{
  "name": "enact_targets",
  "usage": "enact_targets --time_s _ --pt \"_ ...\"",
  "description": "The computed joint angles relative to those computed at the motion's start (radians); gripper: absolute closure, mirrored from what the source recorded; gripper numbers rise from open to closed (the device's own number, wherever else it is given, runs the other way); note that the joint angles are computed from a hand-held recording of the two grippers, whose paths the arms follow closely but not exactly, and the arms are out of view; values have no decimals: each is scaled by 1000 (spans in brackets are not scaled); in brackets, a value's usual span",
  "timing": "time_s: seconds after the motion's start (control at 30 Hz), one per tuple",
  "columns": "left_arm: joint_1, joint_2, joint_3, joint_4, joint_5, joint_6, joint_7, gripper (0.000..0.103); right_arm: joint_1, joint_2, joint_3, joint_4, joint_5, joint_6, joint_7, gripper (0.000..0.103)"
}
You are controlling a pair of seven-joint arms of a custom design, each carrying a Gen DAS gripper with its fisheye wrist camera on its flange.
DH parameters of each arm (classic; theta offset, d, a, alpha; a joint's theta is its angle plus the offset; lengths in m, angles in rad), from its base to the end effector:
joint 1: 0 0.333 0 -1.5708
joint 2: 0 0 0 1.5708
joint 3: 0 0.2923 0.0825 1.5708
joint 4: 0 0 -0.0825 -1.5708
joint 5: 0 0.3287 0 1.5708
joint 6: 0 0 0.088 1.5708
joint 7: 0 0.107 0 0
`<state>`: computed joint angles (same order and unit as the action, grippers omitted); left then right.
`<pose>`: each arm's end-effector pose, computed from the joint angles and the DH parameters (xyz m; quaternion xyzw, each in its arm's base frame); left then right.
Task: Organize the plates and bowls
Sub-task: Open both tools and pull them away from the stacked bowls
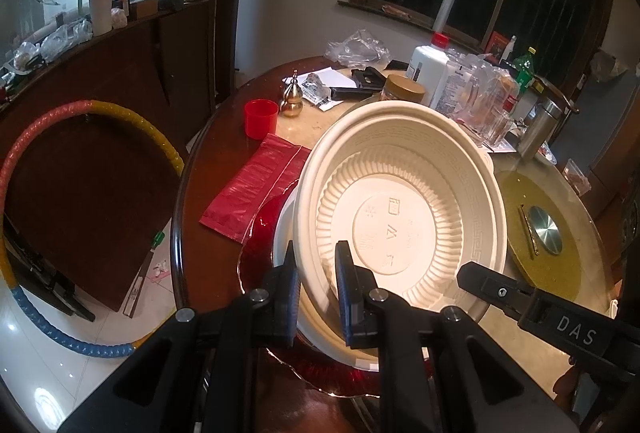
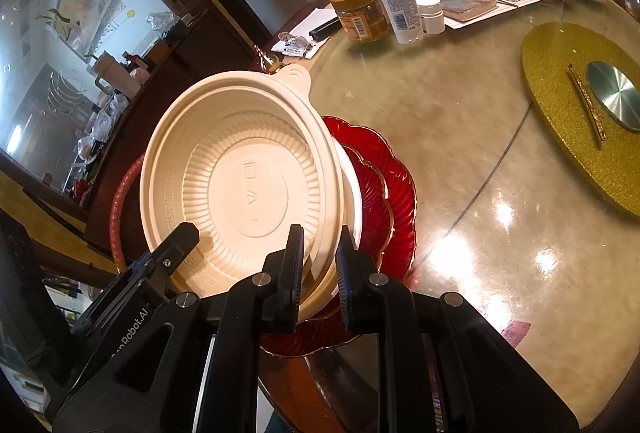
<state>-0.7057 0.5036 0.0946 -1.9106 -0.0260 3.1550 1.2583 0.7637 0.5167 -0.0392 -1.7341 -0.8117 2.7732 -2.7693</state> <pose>0.5134 -0.3662 0.3402 -0.5522 0.7503 -0.3396 0.1293 0.4594 0.4535 0.3441 -0.4736 0.8141 -0.0828 0.3259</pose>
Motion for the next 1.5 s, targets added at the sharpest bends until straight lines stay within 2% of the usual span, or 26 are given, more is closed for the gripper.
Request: enact_targets --time_s 0.07,0.17,0.2,0.23,0.3,0.37,0.6,0.67,0.73,0.77,0.83,0.9,0.97,1.07,1.1,1.13,1.2,1.27,1.3,1.37,1.4,1.43,1.5 --pt "-4 -3 5 -4 -1 3 -5 87 1 0 -1 0 0 -2 1 86" --pt "-47 -8 59 -12 0 8 -40 82 17 -10 -15 -2 -21 -25 31 67" --pt "-57 -12 72 -19 0 17 -51 74 25 -16 -24 -8 -41 -22 58 57" --pt "-69 -16 88 -29 -2 35 -61 62 31 -23 -31 -12 -62 -24 84 53" --pt "-89 -21 112 -42 -14 62 -66 51 28 -29 -22 -11 -79 -43 91 53" --pt "-130 -23 155 -52 -34 81 -65 51 27 -36 -17 -14 -101 -50 111 53" --pt "-199 -29 207 -75 -126 136 -6 50 33 -78 -29 -65 -248 -27 275 53" --pt "-222 -29 220 -81 -152 156 13 42 36 -98 -32 -91 -321 -24 361 53" --pt "-202 -35 185 -88 -166 185 42 24 36 -116 -27 -113 -385 -34 433 53" --pt "-201 -37 175 -91 -173 198 58 20 37 -131 -24 -134 -417 -43 469 52" --pt "-235 -37 192 -98 -197 221 90 20 31 -157 -7 -175 -454 -66 524 37" --pt "-279 -31 214 -93 -216 229 134 20 23 -185 11 -220 -486 -88 585 32" --pt "-281 -30 194 -90 -226 227 168 20 7 -212 34 -273 -495 -105 624 32" --pt "-257 -21 130 -67 -218 192 227 19 -16 -265 70 -366 -502 -145 694 31" --pt "-246 -18 108 -59 -217 180 247 19 -22 -289 83 -406 -503 -162 726 30" --pt "-215 -15 60 -49 -204 163 276 19 -29 -304 95 -432 -513 -171 755 24" --pt "-203 -8 21 -36 -201 147 316 19 -41 -350 120 -504 -537 -195 835 16" --pt "-188 -4 -14 -26 -193 135 345 19 -58 -394 149 -571 -535 -210 886 15" --pt "-169 -1 -49 -15 -184 124 361 19 -64 -416 167 -603 -507 -228 885 15" --pt "-156 2 -82 -4 -171 109 377 19 -79 -461 206 -659 -409 -270 817 13" --pt "-152 7 -98 5 -162 101 384 19 -88 -480 222 -682 -388 -279 803 6" --pt "-150 10 -106 14 -156 92 387 19 -92 -506 238 -715 -381 -289 815 2" --pt "-133 22 -143 40 -139 61 392 19 -101 -556 265 -777 -379 -294 867 2"
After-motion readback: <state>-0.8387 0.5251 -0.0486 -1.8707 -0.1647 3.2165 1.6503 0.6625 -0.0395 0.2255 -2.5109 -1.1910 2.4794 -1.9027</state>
